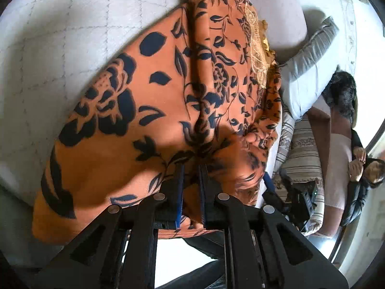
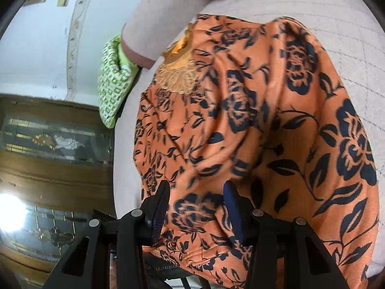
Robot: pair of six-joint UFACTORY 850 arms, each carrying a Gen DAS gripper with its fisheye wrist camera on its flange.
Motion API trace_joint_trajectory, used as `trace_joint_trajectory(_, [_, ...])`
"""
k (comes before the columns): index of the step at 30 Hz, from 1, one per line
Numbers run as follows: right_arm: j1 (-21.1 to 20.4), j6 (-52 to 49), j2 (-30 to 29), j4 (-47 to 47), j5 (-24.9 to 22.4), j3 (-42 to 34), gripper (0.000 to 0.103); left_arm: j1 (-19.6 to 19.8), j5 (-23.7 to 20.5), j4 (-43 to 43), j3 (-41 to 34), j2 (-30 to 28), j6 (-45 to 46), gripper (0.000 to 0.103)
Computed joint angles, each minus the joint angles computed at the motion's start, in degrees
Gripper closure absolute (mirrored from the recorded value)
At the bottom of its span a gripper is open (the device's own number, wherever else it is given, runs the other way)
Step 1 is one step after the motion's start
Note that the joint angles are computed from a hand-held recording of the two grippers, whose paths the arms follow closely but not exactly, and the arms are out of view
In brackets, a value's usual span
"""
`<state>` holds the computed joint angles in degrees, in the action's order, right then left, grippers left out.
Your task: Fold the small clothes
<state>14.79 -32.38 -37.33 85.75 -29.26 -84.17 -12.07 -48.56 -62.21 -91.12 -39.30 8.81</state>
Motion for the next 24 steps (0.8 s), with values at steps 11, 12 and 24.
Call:
trace_joint_trajectory(11, [0.58,8.5,-1.33,-7.13,-1.89,-1.47,0.058,0.31,0.09,-7.96,0.13,1.04,11.04,0.041])
trace_joint_trajectory(12, [1.07,8.55,-1.55,-7.8,-2.65,-1.75,0.058,0.23,0.56,-8.23,0.21,1.14,11.2,0.04])
trace_joint_trajectory(24, [5.57,17.84,-4.59,-25.62,-0.19,-8.25,0.094,-4.08,0.35,12.57,-5.4,-1.46,3.78,0.094])
